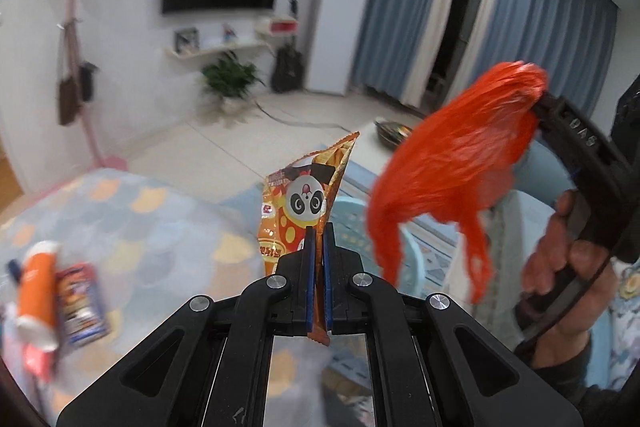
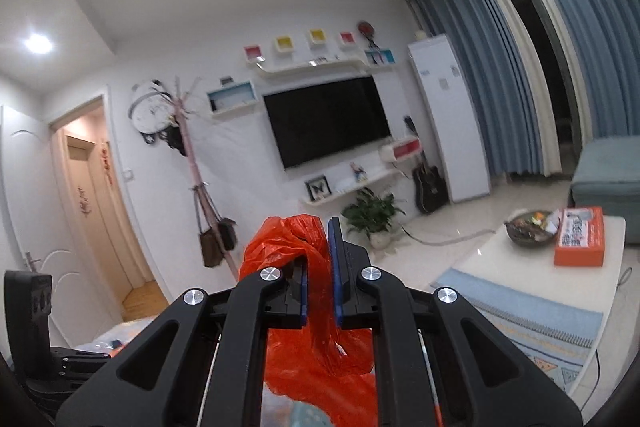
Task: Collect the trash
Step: 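Lift the orange bag with the right tool and drop it into the blue basket, then move both tools back over the bottles and cups on the table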
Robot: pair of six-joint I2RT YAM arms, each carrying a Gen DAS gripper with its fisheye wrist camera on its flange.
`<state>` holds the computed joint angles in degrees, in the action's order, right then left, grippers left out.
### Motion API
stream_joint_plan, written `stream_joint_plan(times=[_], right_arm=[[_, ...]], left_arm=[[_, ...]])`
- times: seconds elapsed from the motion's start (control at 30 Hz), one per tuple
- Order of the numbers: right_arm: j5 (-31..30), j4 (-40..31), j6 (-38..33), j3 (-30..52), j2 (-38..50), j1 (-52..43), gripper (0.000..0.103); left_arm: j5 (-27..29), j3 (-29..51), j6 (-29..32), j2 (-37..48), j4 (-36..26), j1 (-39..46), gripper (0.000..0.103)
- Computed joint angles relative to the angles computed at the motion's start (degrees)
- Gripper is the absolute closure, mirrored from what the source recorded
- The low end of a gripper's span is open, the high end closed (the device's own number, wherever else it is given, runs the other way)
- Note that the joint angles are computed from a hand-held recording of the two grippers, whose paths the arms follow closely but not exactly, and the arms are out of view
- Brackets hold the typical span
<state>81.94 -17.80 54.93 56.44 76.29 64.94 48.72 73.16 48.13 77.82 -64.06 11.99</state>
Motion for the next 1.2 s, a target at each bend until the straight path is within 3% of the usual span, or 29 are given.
stream_joint_plan(times=[0.27, 0.4, 0.47, 0.53, 0.57, 0.8, 1.07, 1.2], right_arm=[[-17.64, 15.29, -5.24, -10.51, -0.24, -13.46, 0.096], [-25.82, 16.46, -2.2, -12.68, 2.3, -17.1, 0.092], [-28.68, 13.9, -0.37, -11.73, 4.7, -18.22, 0.075], [-28.29, 14.15, 1.21, -12.46, 5.98, -17.62, 0.03], [-26.75, 16.29, 2.07, -13.93, 6.01, -16.76, 0.027], [-23.03, 14.24, 11.32, -16.88, 4.66, -13.28, 0.026], [-17.51, -1.11, 28.01, -13.57, 5.01, -6.87, 0.026], [-16.07, -6.7, 36.8, -10.19, 9.2, -1.75, 0.026]], left_arm=[[-7.94, 3.07, -13.21, 13.29, 6.94, -15.19, 0.098], [-12.93, 1.28, -16.28, 16.54, 11.45, -18.71, 0.072], [-15.9, -0.35, -18.02, 16.47, 13.9, -19.62, 0.058], [-16.85, -1.17, -19.91, 16.78, 15.57, -18.72, 0.051], [-16.48, -0.76, -20.04, 17.08, 15.2, -18.12, 0.049], [-16.53, -3.52, -17.4, 11.99, 16.2, -13.72, 0.048], [-13.72, -4.54, -10.88, 4.99, 11.83, -5.25, 0.048], [-10.35, -7.24, -5.19, 0.49, 10.02, 3.22, 0.047]])
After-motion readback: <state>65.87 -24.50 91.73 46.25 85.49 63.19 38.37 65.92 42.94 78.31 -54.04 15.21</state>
